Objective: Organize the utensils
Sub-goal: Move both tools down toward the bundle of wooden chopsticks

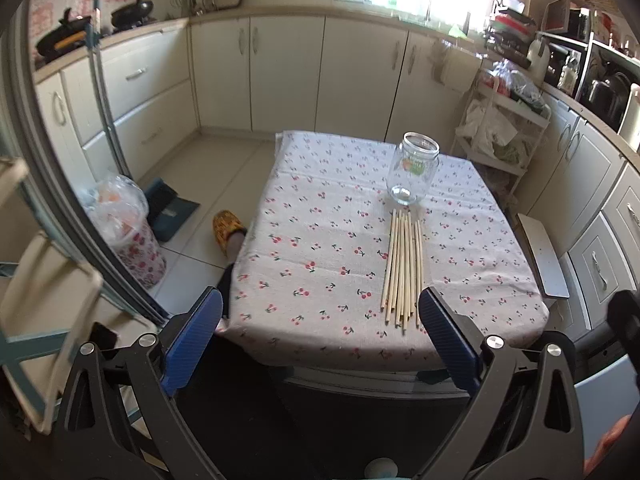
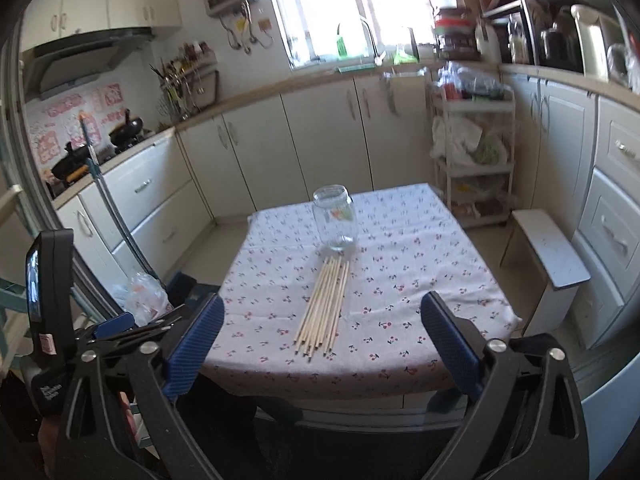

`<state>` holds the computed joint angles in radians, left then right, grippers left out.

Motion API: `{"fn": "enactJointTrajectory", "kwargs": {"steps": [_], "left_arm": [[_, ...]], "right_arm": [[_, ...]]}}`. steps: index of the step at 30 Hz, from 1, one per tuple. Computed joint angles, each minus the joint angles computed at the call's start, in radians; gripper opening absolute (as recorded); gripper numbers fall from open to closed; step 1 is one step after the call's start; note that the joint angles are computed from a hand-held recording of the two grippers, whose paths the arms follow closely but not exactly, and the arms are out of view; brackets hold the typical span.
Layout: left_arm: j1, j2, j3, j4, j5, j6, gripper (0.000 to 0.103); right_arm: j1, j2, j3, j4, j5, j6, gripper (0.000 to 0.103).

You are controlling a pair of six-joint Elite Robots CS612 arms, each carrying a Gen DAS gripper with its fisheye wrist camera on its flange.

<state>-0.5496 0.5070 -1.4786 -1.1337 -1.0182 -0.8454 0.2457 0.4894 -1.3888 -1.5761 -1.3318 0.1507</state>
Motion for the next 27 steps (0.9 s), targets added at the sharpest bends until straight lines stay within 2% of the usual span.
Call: {"fn": "enactJointTrajectory", "kwargs": {"steps": [4, 7, 13, 20, 27], "left_arm": [[0.022, -0.017, 0.073, -0.036, -0.028, 0.011, 0.095], [0.041, -0.033, 0.136, -0.066, -0.051, 0.021, 0.095], [0.067, -0.055, 0.228, -0.099, -0.096, 0.056, 0.095], [0.092, -0.072, 0.313, -0.146, -0.15, 0.083, 0.095], [0.11, -0.091, 0.389, -0.201, -0.186, 0.098, 0.095]], "right_arm": [[-0.005, -0.026, 0.112, 0.01, 0.033, -0.017, 0.061], [-0.006, -0.055, 0.22, 0.017, 0.048, -0.025, 0.045], [0.005, -0.118, 0.443, -0.028, 0.035, -0.064, 0.025], [0.016, -0.201, 0.679, -0.096, 0.009, -0.079, 0.018], [0.023, -0.259, 0.813, -0.142, 0.002, -0.102, 0.018]]}}
